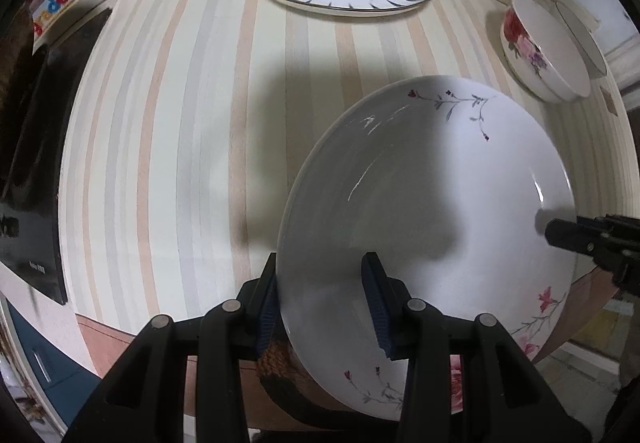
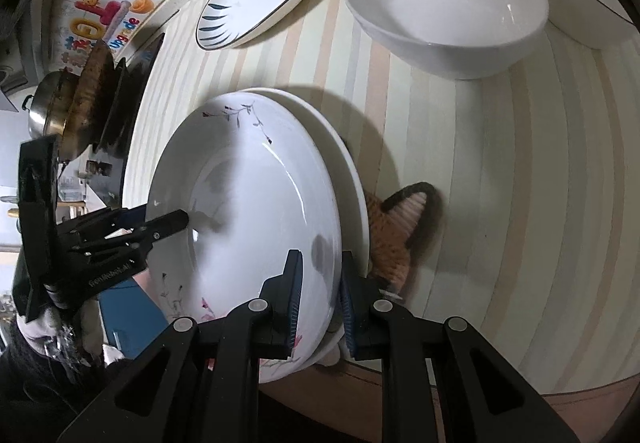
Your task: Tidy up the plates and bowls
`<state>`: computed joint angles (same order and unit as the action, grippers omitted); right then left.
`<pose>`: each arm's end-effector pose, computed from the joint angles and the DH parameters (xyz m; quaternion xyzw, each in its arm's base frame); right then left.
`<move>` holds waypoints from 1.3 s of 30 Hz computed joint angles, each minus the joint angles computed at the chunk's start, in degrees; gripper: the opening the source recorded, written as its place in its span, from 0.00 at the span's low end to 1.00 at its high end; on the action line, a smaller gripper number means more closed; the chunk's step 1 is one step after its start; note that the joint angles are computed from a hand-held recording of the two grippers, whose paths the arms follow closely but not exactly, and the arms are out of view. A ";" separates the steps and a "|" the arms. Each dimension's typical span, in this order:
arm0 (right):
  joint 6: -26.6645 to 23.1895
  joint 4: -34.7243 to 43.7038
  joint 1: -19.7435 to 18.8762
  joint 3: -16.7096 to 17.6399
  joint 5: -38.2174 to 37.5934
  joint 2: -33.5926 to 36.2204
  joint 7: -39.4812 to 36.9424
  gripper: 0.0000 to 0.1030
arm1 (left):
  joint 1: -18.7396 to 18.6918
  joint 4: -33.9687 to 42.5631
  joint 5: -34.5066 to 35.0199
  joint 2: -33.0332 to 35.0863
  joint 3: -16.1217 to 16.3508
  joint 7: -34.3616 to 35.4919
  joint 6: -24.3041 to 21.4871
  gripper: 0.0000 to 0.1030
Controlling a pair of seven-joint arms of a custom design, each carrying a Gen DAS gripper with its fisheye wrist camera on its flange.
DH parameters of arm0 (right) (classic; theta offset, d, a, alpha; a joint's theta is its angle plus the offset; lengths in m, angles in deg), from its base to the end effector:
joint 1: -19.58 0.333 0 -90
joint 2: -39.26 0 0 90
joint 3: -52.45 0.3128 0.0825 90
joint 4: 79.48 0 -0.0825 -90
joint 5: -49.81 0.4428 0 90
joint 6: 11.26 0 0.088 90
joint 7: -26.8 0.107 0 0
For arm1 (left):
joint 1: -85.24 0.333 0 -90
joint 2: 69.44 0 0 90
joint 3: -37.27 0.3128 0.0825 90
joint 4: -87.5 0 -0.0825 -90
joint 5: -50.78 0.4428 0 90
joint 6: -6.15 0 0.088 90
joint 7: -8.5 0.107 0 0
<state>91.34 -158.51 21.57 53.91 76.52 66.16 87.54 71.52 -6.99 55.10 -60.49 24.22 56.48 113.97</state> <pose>0.7443 0.0801 0.4298 -0.8245 0.5165 0.1458 0.1794 0.6090 -0.2920 0.5091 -0.7890 0.6128 -0.0362 0.0259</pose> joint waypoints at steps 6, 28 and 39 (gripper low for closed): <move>1.78 -1.13 0.16 -0.14 -0.25 -1.02 0.16 0.19 | -0.96 1.39 1.18 2.01 -0.36 -0.80 0.41 0.36; 4.00 -3.95 1.63 -1.16 -5.28 -4.60 3.01 0.19 | -0.28 0.01 -0.43 0.07 -0.05 -0.29 0.43 0.36; 3.47 -3.56 2.36 -0.96 -5.42 -7.34 3.75 0.19 | 0.46 2.09 1.00 -4.55 0.42 -0.37 -0.29 0.36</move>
